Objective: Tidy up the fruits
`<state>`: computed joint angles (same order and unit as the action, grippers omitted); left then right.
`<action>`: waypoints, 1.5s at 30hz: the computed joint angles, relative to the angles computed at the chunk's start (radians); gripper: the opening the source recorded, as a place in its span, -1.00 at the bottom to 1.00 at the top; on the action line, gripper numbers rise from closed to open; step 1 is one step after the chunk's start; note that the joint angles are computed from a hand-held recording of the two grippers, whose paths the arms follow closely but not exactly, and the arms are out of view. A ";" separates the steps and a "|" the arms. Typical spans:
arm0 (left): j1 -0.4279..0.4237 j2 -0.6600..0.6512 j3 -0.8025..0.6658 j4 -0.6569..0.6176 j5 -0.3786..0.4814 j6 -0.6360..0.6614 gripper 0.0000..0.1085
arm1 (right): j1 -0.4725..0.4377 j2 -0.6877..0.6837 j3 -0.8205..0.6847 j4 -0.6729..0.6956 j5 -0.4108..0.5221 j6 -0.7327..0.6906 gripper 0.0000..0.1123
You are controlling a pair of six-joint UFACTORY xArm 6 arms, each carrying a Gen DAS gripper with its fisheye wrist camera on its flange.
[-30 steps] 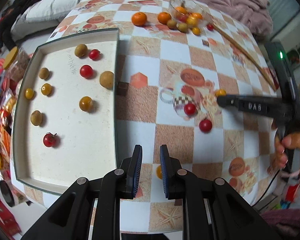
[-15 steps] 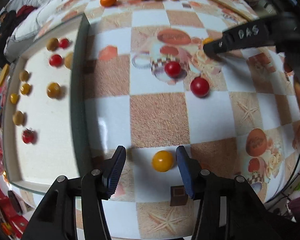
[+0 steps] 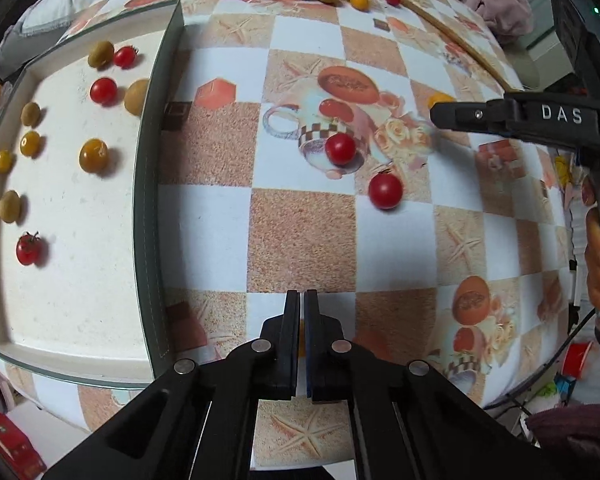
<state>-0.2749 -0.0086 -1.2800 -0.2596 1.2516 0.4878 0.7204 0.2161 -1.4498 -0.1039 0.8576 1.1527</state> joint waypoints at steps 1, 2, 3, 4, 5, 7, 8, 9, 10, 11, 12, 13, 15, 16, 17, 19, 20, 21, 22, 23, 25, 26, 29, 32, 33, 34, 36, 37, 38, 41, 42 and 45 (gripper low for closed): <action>0.000 0.002 -0.005 -0.003 0.004 0.005 -0.94 | 0.002 -0.004 0.002 -0.001 -0.001 0.005 -0.62; -0.001 0.009 -0.018 -0.003 0.010 0.009 -0.94 | 0.005 -0.009 0.004 -0.005 0.000 0.011 -0.62; -0.001 0.031 -0.050 -0.004 0.021 0.009 -0.94 | 0.007 -0.012 0.006 -0.007 0.002 0.016 -0.62; 0.005 0.027 -0.058 -0.007 0.035 0.011 -0.94 | 0.009 -0.018 0.009 -0.008 0.003 0.022 -0.62; 0.008 0.031 -0.067 -0.013 0.043 0.010 -0.94 | 0.010 -0.019 0.008 -0.010 0.005 0.028 -0.62; 0.019 0.020 -0.058 -0.026 0.047 0.016 -0.94 | 0.013 -0.024 0.008 -0.012 0.008 0.035 -0.62; 0.030 0.016 -0.062 -0.029 0.056 0.025 -0.94 | 0.014 -0.026 0.008 -0.012 0.009 0.037 -0.62; 0.032 0.014 -0.064 -0.031 0.058 0.027 -0.94 | 0.016 -0.027 0.007 -0.011 0.010 0.037 -0.62; 0.034 0.013 -0.065 -0.034 0.057 0.031 -0.94 | 0.017 -0.028 0.006 -0.007 0.010 0.036 -0.62; 0.038 0.015 -0.073 -0.035 0.062 0.034 -0.94 | 0.019 -0.030 0.008 -0.005 0.010 0.037 -0.62; 0.038 0.018 -0.077 -0.035 0.063 0.032 -0.94 | 0.020 -0.029 0.006 -0.002 0.010 0.036 -0.62; 0.038 0.018 -0.078 -0.035 0.062 0.030 -0.94 | 0.021 -0.027 0.003 0.001 0.009 0.035 -0.62; 0.043 0.018 -0.086 -0.034 0.069 0.031 -0.94 | 0.025 -0.023 -0.005 0.004 0.011 0.033 -0.62; 0.044 0.017 -0.087 -0.035 0.070 0.034 -0.94 | 0.027 -0.023 -0.007 0.005 0.011 0.031 -0.62; 0.040 0.012 -0.081 -0.031 0.065 0.038 -0.94 | 0.028 -0.022 -0.009 0.008 0.012 0.028 -0.62; 0.023 -0.013 -0.051 0.007 0.030 0.050 -0.94 | 0.030 -0.021 -0.009 0.017 0.010 0.023 -0.62; 0.012 -0.022 -0.036 0.023 0.015 0.049 -0.94 | 0.031 -0.022 -0.007 0.024 0.008 0.020 -0.62; 0.005 -0.028 -0.025 0.037 0.013 0.054 -0.94 | 0.033 -0.023 -0.004 0.026 0.006 0.019 -0.62; -0.002 -0.033 -0.015 0.046 0.010 0.053 -0.93 | 0.035 -0.025 -0.001 0.029 0.006 0.019 -0.62; -0.007 -0.038 -0.004 0.055 0.007 0.054 -0.93 | 0.036 -0.026 0.000 0.032 0.004 0.018 -0.62; -0.019 -0.049 0.021 0.079 -0.005 0.051 -0.93 | 0.041 -0.029 0.007 0.037 0.000 0.021 -0.62; -0.024 -0.051 0.030 0.086 -0.009 0.051 -0.93 | 0.042 -0.032 0.012 0.039 -0.004 0.022 -0.62; -0.035 -0.064 0.058 0.094 -0.026 0.060 -0.93 | 0.047 -0.034 0.019 0.048 -0.010 0.023 -0.62; -0.044 -0.069 0.068 0.096 -0.041 0.066 -0.93 | 0.051 -0.036 0.022 0.054 -0.013 0.022 -0.62; -0.044 -0.062 0.052 0.095 -0.022 0.063 -0.93 | 0.052 -0.035 0.021 0.056 -0.012 0.021 -0.62; -0.039 -0.056 0.039 0.085 -0.006 0.064 -0.93 | 0.053 -0.036 0.020 0.056 -0.012 0.021 -0.62; -0.015 -0.051 0.007 0.042 0.022 0.070 -0.93 | 0.055 -0.039 0.019 0.050 -0.014 0.025 -0.62; -0.003 -0.046 -0.009 0.027 0.036 0.077 -0.93 | 0.054 -0.041 0.021 0.049 -0.017 0.027 -0.62; 0.004 -0.038 -0.023 0.020 0.052 0.080 -0.93 | 0.054 -0.042 0.023 0.049 -0.021 0.028 -0.62; 0.004 -0.035 -0.019 0.041 0.042 0.079 0.26 | 0.053 -0.041 0.027 0.053 -0.030 0.026 -0.62; 0.005 -0.061 0.013 0.030 -0.009 0.083 0.33 | 0.053 -0.041 0.027 0.053 -0.031 0.027 -0.62; -0.016 -0.059 0.031 0.066 -0.025 0.057 0.33 | 0.054 -0.043 0.033 0.051 -0.039 0.033 -0.62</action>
<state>-0.2909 -0.0673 -1.2495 -0.1934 1.2270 0.5452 0.7745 0.1733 -1.4169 -0.0528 0.8187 1.1852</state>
